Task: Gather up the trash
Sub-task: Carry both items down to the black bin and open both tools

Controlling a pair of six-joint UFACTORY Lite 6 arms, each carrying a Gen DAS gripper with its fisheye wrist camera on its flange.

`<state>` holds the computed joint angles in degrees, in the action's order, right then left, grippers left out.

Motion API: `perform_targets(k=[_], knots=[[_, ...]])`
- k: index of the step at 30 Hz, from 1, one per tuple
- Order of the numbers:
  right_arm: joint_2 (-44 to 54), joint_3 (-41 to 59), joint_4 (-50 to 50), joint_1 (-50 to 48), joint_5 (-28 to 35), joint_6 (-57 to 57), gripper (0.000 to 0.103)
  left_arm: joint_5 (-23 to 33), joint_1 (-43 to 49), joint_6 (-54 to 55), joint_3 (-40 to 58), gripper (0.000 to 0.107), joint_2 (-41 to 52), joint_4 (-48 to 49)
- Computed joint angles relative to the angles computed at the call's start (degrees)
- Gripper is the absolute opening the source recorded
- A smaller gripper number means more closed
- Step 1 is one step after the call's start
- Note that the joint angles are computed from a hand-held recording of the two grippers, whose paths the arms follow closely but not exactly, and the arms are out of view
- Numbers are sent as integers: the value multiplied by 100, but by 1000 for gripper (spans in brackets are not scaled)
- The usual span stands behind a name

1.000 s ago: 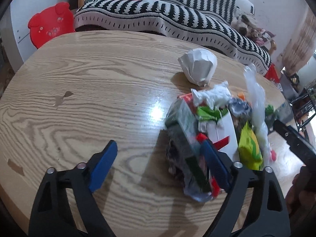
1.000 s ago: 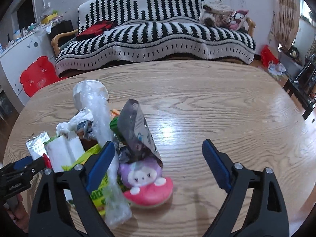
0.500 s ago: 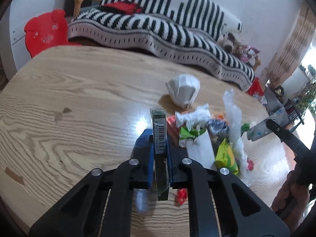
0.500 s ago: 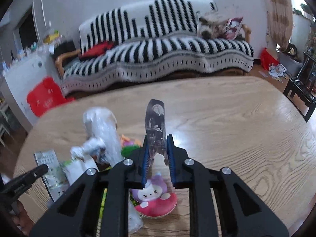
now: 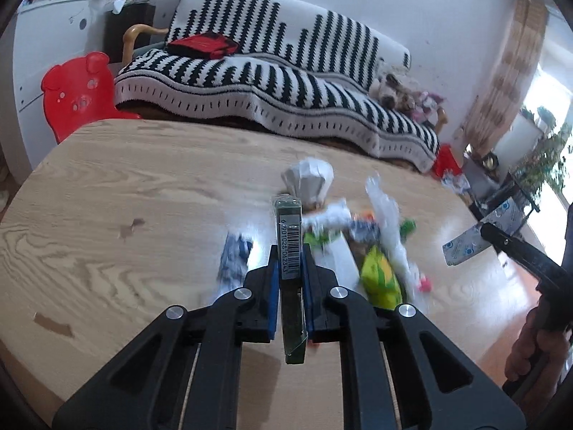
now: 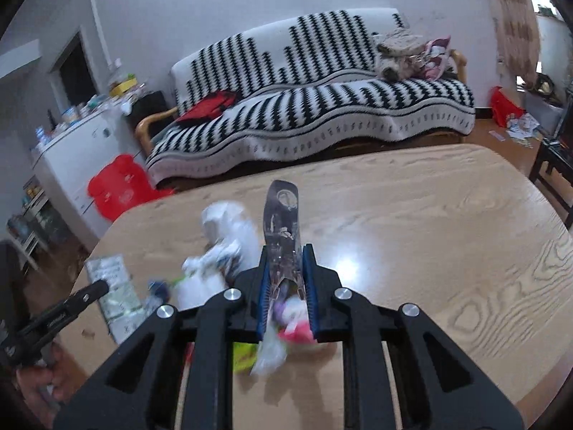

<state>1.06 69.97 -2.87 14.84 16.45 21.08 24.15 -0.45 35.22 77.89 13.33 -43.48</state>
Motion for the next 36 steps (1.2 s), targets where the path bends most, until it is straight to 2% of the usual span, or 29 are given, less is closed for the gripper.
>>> perform_targets(k=[4, 7, 9, 12, 15, 18, 19, 21, 23, 26, 33, 36], knots=[[-1188, -1264, 273, 552, 325, -175, 18, 194, 40, 383, -1515, 11, -1311, 119], [-2036, -2176, -180, 1263, 628, 459, 18, 388, 87, 821, -2513, 11, -2277, 18], [-2462, -2727, -451, 1790, 825, 1004, 18, 458, -54, 821, -3341, 11, -3075, 284], [-2838, -3484, -278, 2518, 935, 1404, 18, 767, -239, 679, -4305, 11, -3793, 612], [-2729, -4046, -179, 3287, 822, 1920, 18, 1032, -467, 631, -5071, 11, -4228, 784], [-2123, -4412, 692, 3602, 450, 1466, 18, 819, -797, 635, -5601, 11, -4085, 755], [-1843, -4476, 1023, 3683, 301, 1285, 18, 811, -768, 855, -5655, 11, -3784, 515], [-1205, -4437, 2029, 3667, 79, 361, 18, 791, -690, 1155, -5642, 11, -3233, 201], [-856, -4407, 2586, 3733, -78, -141, 18, 546, -894, 1103, -5737, 11, -2883, 201], [-591, -4334, 3273, 3691, -152, -830, 18, 518, -1012, 1266, -5614, 11, -2459, 25], [-570, -4266, 3300, 3394, -61, -1043, 18, 530, -1116, 1477, -5557, 11, -2328, -284], [-479, -4160, 3003, 3434, -61, -672, 19, 437, -1289, 1363, -5464, 11, -2193, -305]])
